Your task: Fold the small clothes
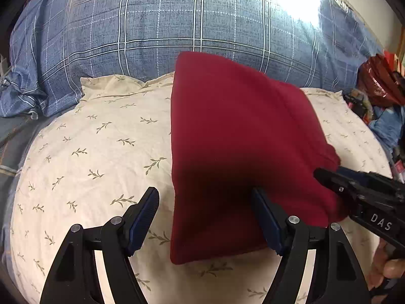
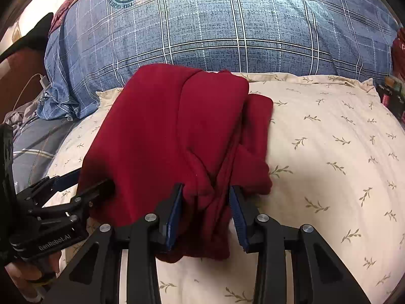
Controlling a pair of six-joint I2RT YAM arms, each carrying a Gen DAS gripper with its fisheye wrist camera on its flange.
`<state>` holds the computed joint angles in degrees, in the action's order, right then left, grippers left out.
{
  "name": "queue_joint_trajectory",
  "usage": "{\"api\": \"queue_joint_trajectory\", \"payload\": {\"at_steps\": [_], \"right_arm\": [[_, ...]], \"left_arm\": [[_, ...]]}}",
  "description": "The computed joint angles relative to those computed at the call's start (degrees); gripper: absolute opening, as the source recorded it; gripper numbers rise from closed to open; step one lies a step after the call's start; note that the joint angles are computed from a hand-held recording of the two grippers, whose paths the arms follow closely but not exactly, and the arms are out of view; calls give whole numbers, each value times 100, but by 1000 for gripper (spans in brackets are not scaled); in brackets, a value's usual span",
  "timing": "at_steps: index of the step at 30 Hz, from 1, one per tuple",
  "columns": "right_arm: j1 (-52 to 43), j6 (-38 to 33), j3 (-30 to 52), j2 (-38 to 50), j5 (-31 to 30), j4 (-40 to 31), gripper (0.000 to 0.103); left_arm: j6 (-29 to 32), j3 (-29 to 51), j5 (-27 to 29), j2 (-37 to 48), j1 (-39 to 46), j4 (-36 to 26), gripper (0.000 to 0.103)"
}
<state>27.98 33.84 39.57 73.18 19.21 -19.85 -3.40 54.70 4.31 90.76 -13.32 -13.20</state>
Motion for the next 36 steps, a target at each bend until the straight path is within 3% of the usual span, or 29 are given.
{"api": "queue_joint_trajectory", "payload": {"at_steps": [2,4,6,8,11,13,15,18,21,22,23,25,27,29,31,36], "right_arm": [[-99,59,-120,-349,-191,40,42],[-274,162,-323,-825,-322,207,57],[-409,163,-489,-1101,-275,429,89],[-727,3,-627,-1093,-445,779,95],[-1528,-181,-385,-303,-1562,954,94],[-1975,-80,-500,-8,-2307,1486,94],[-2212,28,-663,235,-2615,2157,94],[-2075,-249,-454,647,-2437,2373,95],[-1742,-703,-137,1017,-2093,2292,87],[-1617,-693,-76,1059,-1886,2229,85],[-1499,-680,-60,1020,-1674,2196,78],[-1300,-634,-42,824,-1381,2023,67],[-1151,-596,-51,520,-1264,1828,52],[-1030,-416,-37,183,-1389,1609,47],[-932,-135,-158,-217,-1691,1504,47],[71,188,-284,-373,-1195,1138,50]], "left_arm": [[16,-4,284,-89,185,5,74],[31,32,616,-112,417,26,74],[74,254,1130,47,696,-89,75],[31,483,1557,286,911,-204,77],[13,927,2071,800,1126,-433,80],[112,1199,2244,1120,1169,-555,82],[188,1427,2367,1419,1154,-573,87],[130,1762,2483,1863,1115,-577,96],[131,1967,2352,2090,1002,-443,92],[182,2046,2399,2126,981,-512,75],[195,2143,2434,2167,962,-615,73],[244,2082,2214,2000,910,-643,56],[403,1966,2157,1709,922,-757,47],[484,1778,2185,1314,990,-996,47],[637,1390,2223,762,1114,-1117,46],[792,303,2127,-391,1567,-1357,47]]}}
